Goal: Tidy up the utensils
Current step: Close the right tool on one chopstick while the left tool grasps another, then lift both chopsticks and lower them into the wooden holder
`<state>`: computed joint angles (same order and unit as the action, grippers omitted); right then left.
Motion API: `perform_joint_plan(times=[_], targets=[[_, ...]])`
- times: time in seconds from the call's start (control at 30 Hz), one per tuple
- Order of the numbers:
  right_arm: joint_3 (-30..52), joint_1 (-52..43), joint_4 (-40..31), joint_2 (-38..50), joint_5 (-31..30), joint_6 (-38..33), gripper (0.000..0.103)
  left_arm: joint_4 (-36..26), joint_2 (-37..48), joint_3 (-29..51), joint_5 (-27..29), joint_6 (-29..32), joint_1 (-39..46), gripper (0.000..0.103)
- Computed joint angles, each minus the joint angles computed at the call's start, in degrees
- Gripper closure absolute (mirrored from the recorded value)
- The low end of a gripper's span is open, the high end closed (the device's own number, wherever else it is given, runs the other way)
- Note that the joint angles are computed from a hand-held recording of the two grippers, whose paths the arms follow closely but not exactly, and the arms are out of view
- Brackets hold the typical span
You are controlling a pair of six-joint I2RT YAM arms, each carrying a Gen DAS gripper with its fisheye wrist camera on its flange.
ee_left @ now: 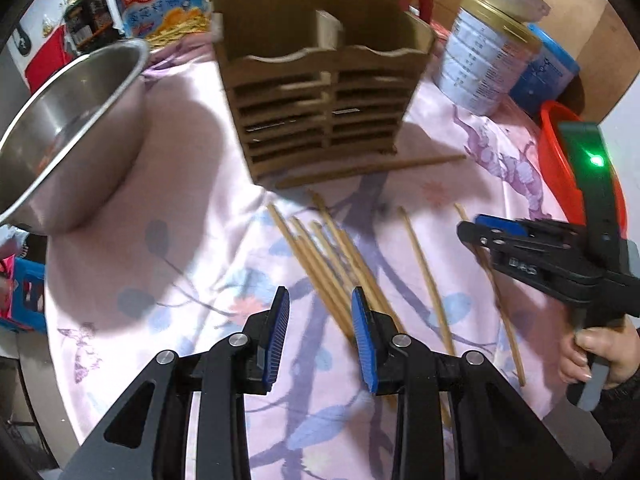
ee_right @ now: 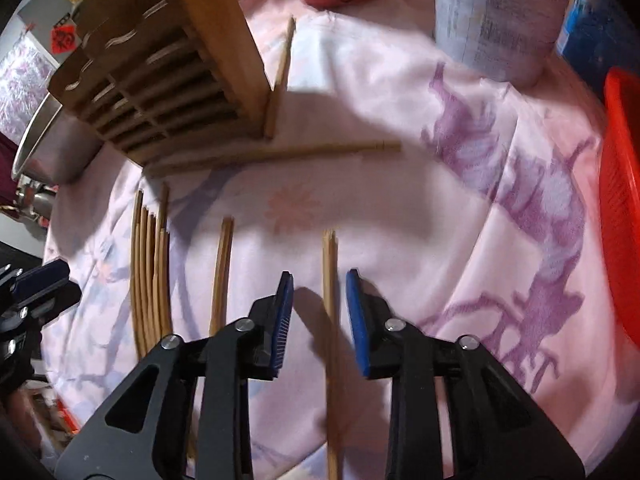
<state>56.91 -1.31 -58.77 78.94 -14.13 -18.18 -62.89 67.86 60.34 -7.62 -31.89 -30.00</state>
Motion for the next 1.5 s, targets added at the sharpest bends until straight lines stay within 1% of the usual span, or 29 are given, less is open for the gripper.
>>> perform_joint_plan(times=[0.07, 0.17, 0.23, 0.37, 0.43, 0.5, 0.53, 0.57, 0.6, 0.63, 0.73, 0.8, 0.87, 1.0, 1.17, 1.27, 1.33, 1.5], targets=[[0.8, -2.1, -1.4, 1.0, -2.9, -1.4, 0.097, 1.6, 1.9, 0.5, 1.4, -0.4, -1.0, 0.071], [2.1, -6.1, -3.3, 0.0, -5.0, -3.8, 0.097, 4.5, 5.5, 1.6, 3.1, -0.8, -2.3, 0.071], [4.3, -10.5, -6.2, -0.1, -7.3, -7.2, 0.097, 6.7, 8.5, 2.6, 4.6, -1.1, -2.5, 0.071], [9.6, -17.3, -11.4, 0.5, -9.8, -12.6, 0.097, 10.6, 14.9, 4.7, 7.6, -1.6, -2.0, 0.071], [12.2, -20.6, -14.4, 0.9, -11.0, -15.3, 0.097, 11.7, 18.2, 6.1, 7.8, -2.1, -2.0, 0.072], [14.1, -23.4, -16.6, 1.6, -12.0, -18.0, 0.097, 12.2, 21.6, 7.7, 7.6, -2.5, -1.8, 0.078], [14.9, -24.4, -17.5, 2.0, -12.4, -19.2, 0.097, 12.4, 23.3, 8.4, 7.8, -2.8, -1.6, 0.085], [15.6, -25.3, -18.1, 2.5, -12.7, -20.2, 0.097, 12.8, 23.9, 8.6, 7.1, -3.5, -1.7, 0.09], [16.2, -26.4, -19.3, 2.4, -13.1, -21.6, 0.097, 13.3, 24.1, 8.6, 6.6, -3.7, -1.9, 0.091], [17.0, -27.6, -20.4, 2.7, -13.4, -23.1, 0.097, 13.6, 24.6, 8.8, 6.3, -4.1, -1.9, 0.095], [18.8, -29.5, -22.1, 3.8, -14.2, -25.8, 0.097, 15.4, 24.4, 7.9, 7.2, -5.1, -1.6, 0.096], [20.2, -30.4, -23.2, 4.4, -14.8, -27.0, 0.097, 15.5, 24.1, 7.8, 7.3, -5.8, -2.0, 0.097], [21.6, -30.7, -24.2, 4.8, -15.9, -27.5, 0.097, 15.1, 21.5, 7.7, 6.8, -7.0, -3.2, 0.097], [24.4, -30.7, -26.2, 4.5, -19.1, -27.4, 0.097, 11.2, 15.1, 10.1, 4.2, -7.8, -5.5, 0.098], [28.7, -28.4, -27.5, 2.7, -24.0, -24.1, 0.097, 3.6, 8.4, 18.3, -2.4, -6.7, -7.3, 0.098], [32.8, -25.0, -26.8, 1.4, -26.6, -19.6, 0.097, -0.5, 6.3, 23.6, -5.4, -5.4, -6.5, 0.098], [35.5, -22.3, -25.7, 0.9, -27.3, -16.4, 0.097, -2.3, 5.6, 26.7, -5.9, -3.6, -4.8, 0.098], [45.4, -14.0, -22.4, 2.1, -26.8, -7.7, 0.098, -8.6, 6.8, 38.7, -7.5, 1.8, -1.2, 0.099]])
